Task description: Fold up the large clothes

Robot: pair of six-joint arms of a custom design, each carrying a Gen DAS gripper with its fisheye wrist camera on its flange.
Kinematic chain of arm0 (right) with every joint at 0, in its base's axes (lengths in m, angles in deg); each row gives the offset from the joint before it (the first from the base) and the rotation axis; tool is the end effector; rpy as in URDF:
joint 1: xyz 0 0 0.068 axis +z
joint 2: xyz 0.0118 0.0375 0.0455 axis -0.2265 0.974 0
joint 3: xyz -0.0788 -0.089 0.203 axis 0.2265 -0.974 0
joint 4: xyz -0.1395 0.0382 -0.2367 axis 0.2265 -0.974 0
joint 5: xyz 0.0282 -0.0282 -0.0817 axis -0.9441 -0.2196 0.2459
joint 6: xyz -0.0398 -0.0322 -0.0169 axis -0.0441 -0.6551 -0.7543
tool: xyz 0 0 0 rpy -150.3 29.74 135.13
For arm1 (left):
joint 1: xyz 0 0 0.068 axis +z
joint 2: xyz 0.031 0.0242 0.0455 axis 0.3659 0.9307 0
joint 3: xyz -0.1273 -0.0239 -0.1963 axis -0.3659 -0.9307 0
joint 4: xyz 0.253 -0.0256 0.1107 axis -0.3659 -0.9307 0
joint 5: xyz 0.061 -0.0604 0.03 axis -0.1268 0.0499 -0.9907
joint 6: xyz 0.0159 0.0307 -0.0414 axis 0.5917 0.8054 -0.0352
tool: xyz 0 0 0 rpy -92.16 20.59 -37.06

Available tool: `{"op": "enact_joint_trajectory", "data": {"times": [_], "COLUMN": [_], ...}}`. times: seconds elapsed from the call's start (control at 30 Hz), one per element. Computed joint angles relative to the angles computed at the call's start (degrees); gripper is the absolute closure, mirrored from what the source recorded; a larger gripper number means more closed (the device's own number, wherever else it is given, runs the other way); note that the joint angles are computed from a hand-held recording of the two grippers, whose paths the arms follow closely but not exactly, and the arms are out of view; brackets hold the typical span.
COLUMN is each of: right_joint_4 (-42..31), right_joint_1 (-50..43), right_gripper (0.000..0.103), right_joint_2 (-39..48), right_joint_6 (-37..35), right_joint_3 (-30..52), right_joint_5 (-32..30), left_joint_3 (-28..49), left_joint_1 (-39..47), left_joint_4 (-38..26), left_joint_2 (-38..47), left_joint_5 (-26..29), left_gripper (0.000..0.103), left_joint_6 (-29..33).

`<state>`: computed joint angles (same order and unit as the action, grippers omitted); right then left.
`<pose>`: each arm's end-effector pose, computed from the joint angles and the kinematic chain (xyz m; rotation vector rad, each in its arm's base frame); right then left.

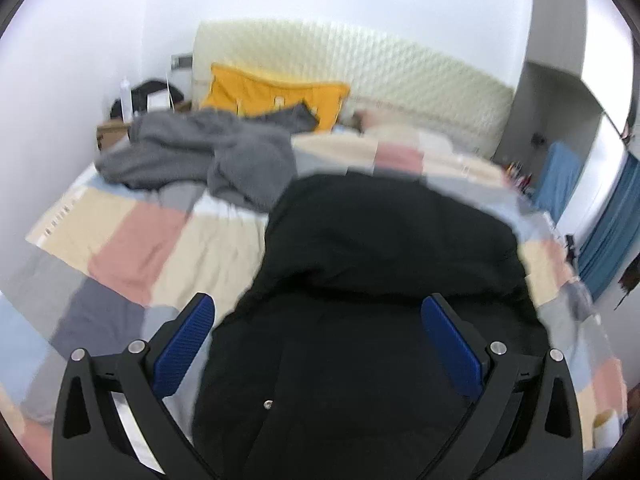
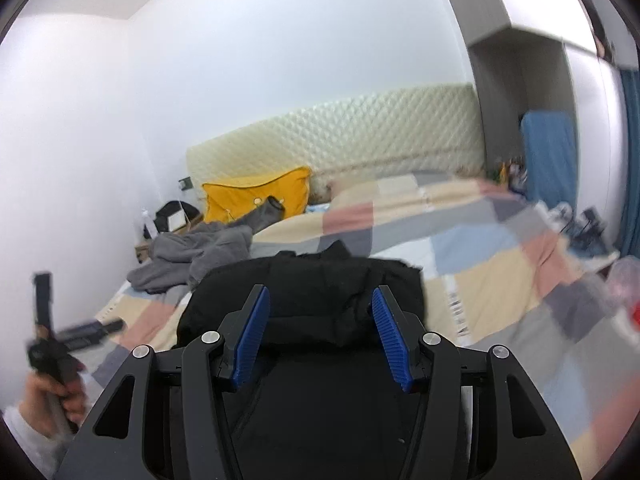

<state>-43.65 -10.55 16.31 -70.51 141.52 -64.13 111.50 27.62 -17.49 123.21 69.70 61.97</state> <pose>0.3477 0.0306 0.3272 -0.3216 1.9289 0.4673 0.2635 0.0317 0.3055 -0.4567 2.1663 0.0178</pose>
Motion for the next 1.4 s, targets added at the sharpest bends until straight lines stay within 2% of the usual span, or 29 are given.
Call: {"op": "enact_joint_trajectory", "data": {"times": [0.17, 0.3, 0.43, 0.47, 0.6, 0.7, 0.8, 0.87, 0.93, 1.1, 1.2, 1.3, 1.4], "right_joint_4": [-8.0, -17.9, -20.7, -21.3, -25.2, -29.0, -35.1, -36.8, -34.1, -32.4, -33.0, -30.6, -28.3], "right_joint_1": [-5.2, -10.3, -15.3, -16.9, -23.4, -28.4, -32.4, -33.7, -34.7, -34.2, -32.9, -31.1, -30.8], "right_gripper": [0.051, 0.051, 0.05, 0.05, 0.049, 0.047, 0.044, 0.044, 0.044, 0.037, 0.037, 0.036, 0.036], "right_joint_2": [-11.2, -13.6, -19.0, -20.0, -19.6, -17.6, -13.6, -11.7, -12.4, -13.3, -10.1, -6.0, -1.0], "right_joint_6": [-0.3, -4.4, -9.8, -10.8, -14.3, -18.2, -23.3, -24.8, -23.1, -24.4, -25.4, -25.6, -24.7], "right_joint_3": [-0.9, 3.8, 2.3, 1.8, 2.9, 4.7, 7.3, 7.3, 4.0, -1.9, -1.3, -1.1, -2.1], "right_joint_5": [-4.7, -9.8, -12.7, -14.0, -19.6, -23.6, -27.3, -27.6, -26.1, -26.2, -25.5, -23.1, -21.2], "left_joint_3": [8.1, 17.7, 21.8, 21.7, 21.6, 23.3, 24.8, 24.7, 24.2, 20.5, 17.3, 13.2, 4.6], "left_joint_1": [3.7, 9.2, 10.3, 11.7, 21.0, 33.8, 44.1, 48.5, 51.6, 51.8, 50.1, 49.4, 50.4], "left_joint_4": [-11.1, -21.1, -25.3, -25.8, -27.2, -30.7, -34.2, -37.0, -40.2, -43.1, -42.4, -39.9, -36.0], "left_joint_2": [-8.3, -11.5, -16.8, -18.4, -22.6, -21.3, -18.9, -17.8, -16.1, -13.6, -12.3, -11.4, -12.3], "left_joint_5": [2.4, 6.7, 2.4, 3.7, 11.9, 24.1, 33.6, 38.0, 41.0, 42.0, 41.3, 42.0, 43.8], "left_gripper": [0.0, 0.0, 0.0, 0.0, 0.0, 0.0, 0.0, 0.0, 0.0, 0.0, 0.0, 0.0, 0.0], "left_joint_6": [2.3, 5.5, 11.0, 12.3, 17.9, 22.6, 26.6, 28.9, 30.9, 31.6, 29.9, 28.6, 30.0]}}
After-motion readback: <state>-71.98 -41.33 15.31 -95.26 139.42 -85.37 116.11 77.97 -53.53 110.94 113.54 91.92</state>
